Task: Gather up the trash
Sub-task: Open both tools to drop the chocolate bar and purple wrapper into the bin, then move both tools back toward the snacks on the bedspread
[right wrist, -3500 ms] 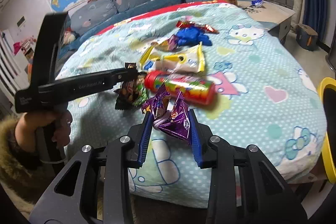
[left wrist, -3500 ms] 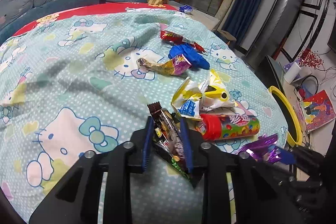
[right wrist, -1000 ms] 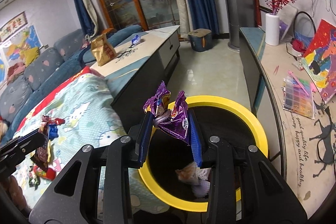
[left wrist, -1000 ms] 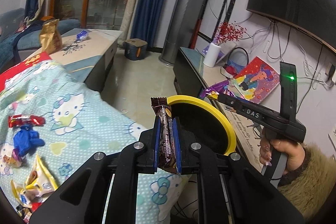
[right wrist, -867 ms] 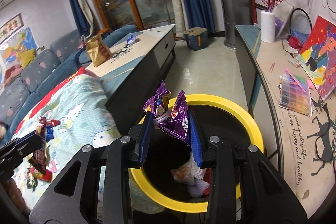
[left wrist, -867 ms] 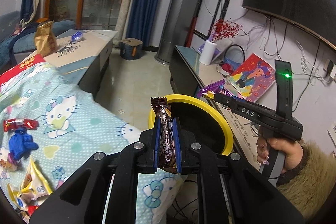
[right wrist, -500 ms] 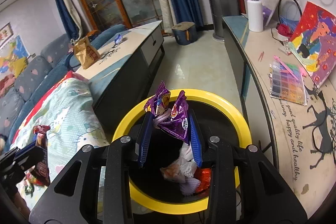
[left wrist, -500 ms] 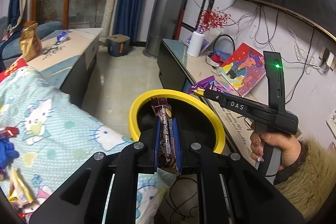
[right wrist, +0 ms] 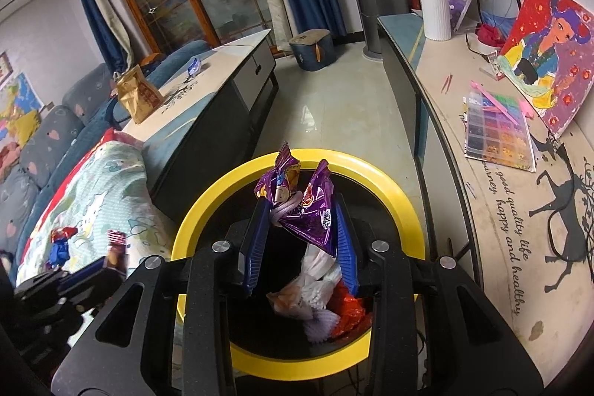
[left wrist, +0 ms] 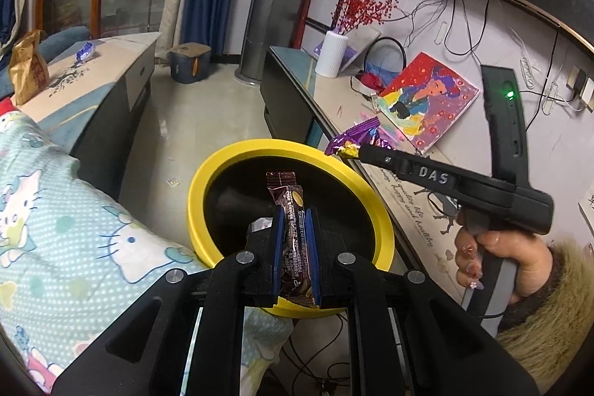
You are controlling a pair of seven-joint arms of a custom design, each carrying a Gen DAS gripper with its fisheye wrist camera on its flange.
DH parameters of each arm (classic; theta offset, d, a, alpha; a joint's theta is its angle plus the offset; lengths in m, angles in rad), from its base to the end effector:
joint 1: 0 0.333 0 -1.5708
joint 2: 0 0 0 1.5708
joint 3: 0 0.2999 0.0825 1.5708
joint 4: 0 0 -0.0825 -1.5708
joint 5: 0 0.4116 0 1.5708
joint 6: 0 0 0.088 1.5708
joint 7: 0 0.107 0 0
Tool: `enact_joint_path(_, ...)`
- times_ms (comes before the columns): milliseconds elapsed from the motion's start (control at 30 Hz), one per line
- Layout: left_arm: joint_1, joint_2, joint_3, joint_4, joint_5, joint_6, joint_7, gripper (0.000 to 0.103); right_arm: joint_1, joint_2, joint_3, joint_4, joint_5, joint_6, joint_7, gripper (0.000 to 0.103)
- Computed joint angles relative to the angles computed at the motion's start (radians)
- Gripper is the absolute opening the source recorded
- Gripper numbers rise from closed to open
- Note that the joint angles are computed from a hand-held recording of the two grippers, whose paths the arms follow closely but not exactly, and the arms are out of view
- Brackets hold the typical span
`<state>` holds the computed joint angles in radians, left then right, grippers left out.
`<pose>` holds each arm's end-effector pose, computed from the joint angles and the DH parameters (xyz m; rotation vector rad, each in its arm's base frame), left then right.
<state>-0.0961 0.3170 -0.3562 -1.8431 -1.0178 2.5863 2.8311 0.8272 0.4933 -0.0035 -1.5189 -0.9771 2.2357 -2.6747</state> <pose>0.6238 -0.2682 0.3745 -0.9438 2.6448 -1.3161 0.5189 0.5243 0.3840 -1.0480 2.1545 -0.6849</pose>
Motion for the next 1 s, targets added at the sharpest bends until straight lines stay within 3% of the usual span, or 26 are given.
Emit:
enact_joint_path(200,-0.012,0.053,-0.007,0.038,0.034,0.016,-0.039,0.014,-0.008,-0.006,0.002,-0.014,0.003,0.02,0.0,0.034)
enact_joint_path(233,-0.014,0.066,-0.007,0.048,0.046,0.014,-0.059,0.021,-0.008,-0.008,0.001,-0.017,0.004,0.02,0.004,0.035)
enact_joint_path(267,-0.016,0.081,-0.006,0.06,0.062,0.015,-0.084,0.041,-0.008,-0.01,0.0,-0.022,0.002,0.027,0.013,0.038)
enact_joint_path(333,-0.006,0.091,-0.017,0.064,0.067,0.028,-0.095,0.069,-0.005,-0.011,0.0,-0.024,0.003,0.013,0.023,0.046)
enact_joint_path(400,0.02,0.089,-0.038,0.062,0.038,0.011,-0.071,0.071,0.0,-0.016,-0.001,-0.028,-0.005,-0.002,0.033,0.055)
enact_joint_path(467,0.029,0.071,-0.049,0.042,0.009,0.038,-0.038,0.089,0.001,-0.014,0.003,-0.02,-0.004,-0.021,0.031,0.057)
enact_joint_path(500,0.037,0.057,-0.056,0.029,-0.018,0.051,-0.011,0.091,0.004,-0.012,0.004,-0.014,-0.007,-0.031,0.028,0.057)
enact_joint_path(667,0.043,-0.008,-0.047,-0.022,-0.133,0.095,0.074,0.096,0.021,0.014,0.002,0.043,-0.026,-0.085,-0.002,0.059)
enact_joint_path(767,0.04,-0.044,-0.026,-0.049,-0.204,0.115,0.129,0.096,0.039,0.029,-0.006,0.077,-0.049,-0.109,-0.007,0.071)
enact_joint_path(1000,0.025,-0.097,0.033,-0.082,-0.297,0.136,0.176,0.096,0.07,0.091,-0.021,0.192,-0.06,-0.132,-0.087,0.072)
